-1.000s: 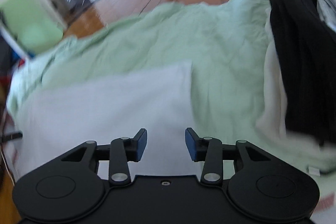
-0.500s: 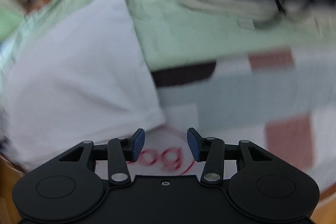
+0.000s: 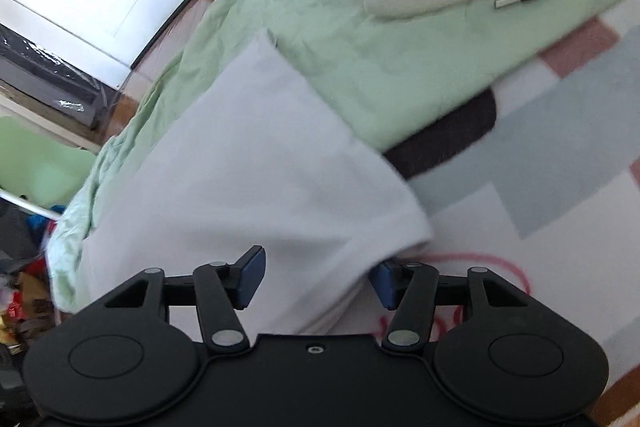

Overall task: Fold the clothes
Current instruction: 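Pinch the shirt hem with the right gripper and fold it toward the left gripper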

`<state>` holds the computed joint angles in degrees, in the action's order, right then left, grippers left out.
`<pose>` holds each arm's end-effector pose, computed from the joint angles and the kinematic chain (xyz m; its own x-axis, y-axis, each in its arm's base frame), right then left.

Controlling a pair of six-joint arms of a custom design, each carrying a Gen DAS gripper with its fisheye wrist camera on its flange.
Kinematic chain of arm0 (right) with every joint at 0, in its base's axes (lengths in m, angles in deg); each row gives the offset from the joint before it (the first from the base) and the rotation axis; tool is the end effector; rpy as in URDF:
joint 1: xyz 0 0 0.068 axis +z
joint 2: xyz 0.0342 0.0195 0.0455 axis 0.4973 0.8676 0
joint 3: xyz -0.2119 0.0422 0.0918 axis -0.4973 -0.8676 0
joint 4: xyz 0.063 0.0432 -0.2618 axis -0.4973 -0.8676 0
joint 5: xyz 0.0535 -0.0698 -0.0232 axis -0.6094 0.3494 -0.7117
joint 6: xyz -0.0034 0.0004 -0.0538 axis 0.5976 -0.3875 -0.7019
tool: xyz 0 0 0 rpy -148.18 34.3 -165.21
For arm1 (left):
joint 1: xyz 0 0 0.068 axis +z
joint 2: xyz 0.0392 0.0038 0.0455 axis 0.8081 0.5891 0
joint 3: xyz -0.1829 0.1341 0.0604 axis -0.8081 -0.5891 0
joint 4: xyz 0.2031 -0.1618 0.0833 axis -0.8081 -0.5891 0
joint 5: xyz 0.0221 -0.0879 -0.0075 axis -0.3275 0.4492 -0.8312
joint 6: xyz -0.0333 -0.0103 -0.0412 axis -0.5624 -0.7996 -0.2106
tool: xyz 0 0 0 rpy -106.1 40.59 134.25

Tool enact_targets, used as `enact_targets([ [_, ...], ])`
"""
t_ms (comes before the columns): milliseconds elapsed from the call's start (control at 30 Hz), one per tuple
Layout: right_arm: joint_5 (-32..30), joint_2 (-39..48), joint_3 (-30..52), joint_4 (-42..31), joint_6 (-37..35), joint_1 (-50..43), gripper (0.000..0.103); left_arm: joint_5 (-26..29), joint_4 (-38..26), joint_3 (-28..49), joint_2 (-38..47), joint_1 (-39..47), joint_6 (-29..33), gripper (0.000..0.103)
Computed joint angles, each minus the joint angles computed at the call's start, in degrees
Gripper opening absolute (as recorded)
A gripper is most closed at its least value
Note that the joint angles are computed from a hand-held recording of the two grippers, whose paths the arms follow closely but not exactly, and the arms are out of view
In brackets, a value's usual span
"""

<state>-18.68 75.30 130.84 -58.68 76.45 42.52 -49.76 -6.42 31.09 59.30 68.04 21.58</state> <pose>0.3530 0.0899 0.1340 -0.8054 0.4630 -0.3702 0.1740 0.7817 0.5989 0.2561 0.0532 0.1848 -0.9089 -0.1423 -0.3920 -0.0421 0.9664 -0.2534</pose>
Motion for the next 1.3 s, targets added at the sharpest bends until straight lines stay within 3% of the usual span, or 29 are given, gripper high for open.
enact_targets([
  [33, 2.6, 1.7, 2.8, -2.1, -3.1, 1.1, 0.055, -0.3, 0.1, 0.1, 0.6, 0.0, 0.1, 0.080],
  [67, 5.3, 3.5, 5.6, -4.2, -6.1, 2.1, 0.032, -0.7, 0.3, 0.0, 0.6, 0.1, 0.4, 0.080],
  [100, 8.0, 4.4, 7.2, -5.6, -9.1, 3.1, 0.019, -1.2, 0.6, -0.7, -0.4, 0.5, 1.0, 0.080],
  [200, 11.9, -2.8, 2.2, -3.2, -14.2, 4.6, 0.014, -0.5, 2.8, -2.8, -4.0, 2.4, 2.5, 0.081],
  [267, 15.4, -8.8, -1.3, -1.1, -16.9, 6.8, 0.013, 1.1, 3.2, -2.8, -4.9, 4.4, 3.2, 0.081],
  [333, 18.0, -9.2, 0.5, 0.0, -23.4, 8.8, 0.013, 2.3, 2.6, -1.8, -4.5, 6.8, 3.9, 0.081],
  [400, 16.4, -5.7, 7.6, -2.0, -31.3, 9.5, 0.013, 3.6, 3.0, -1.2, -4.5, 9.7, 4.6, 0.081],
  [567, 10.4, 6.1, 30.6, -12.1, -43.3, 12.8, 0.012, 8.6, 4.6, 0.8, -3.6, 18.0, 7.7, 0.081],
  [667, 7.8, 14.1, 43.3, -15.1, -47.0, 16.7, 0.011, 10.6, 5.0, 2.5, -2.3, 23.0, 8.4, 0.081],
  [733, 5.3, 15.7, 46.6, -14.8, -47.7, 19.7, 0.011, 14.7, 5.5, 2.6, -0.9, 27.0, 9.8, 0.081],
  [833, 0.2, 16.3, 45.8, -11.9, -49.6, 23.8, 0.010, 20.6, 5.9, 3.6, 2.0, 32.7, 11.8, 0.082],
  [933, -0.9, 20.4, 46.7, -14.6, -52.0, 26.8, 0.010, 22.5, 5.5, 4.0, 6.4, 35.3, 11.0, 0.082],
  [1100, 6.4, 26.1, 45.1, -16.1, -52.5, 27.6, 0.010, 25.5, 5.7, 3.4, 9.2, 36.8, 8.7, 0.081],
  [1300, 1.9, 19.8, 35.8, -11.7, -48.3, 24.5, 0.010, 36.1, -1.8, 9.6, 15.8, 36.5, 8.7, 0.081],
])
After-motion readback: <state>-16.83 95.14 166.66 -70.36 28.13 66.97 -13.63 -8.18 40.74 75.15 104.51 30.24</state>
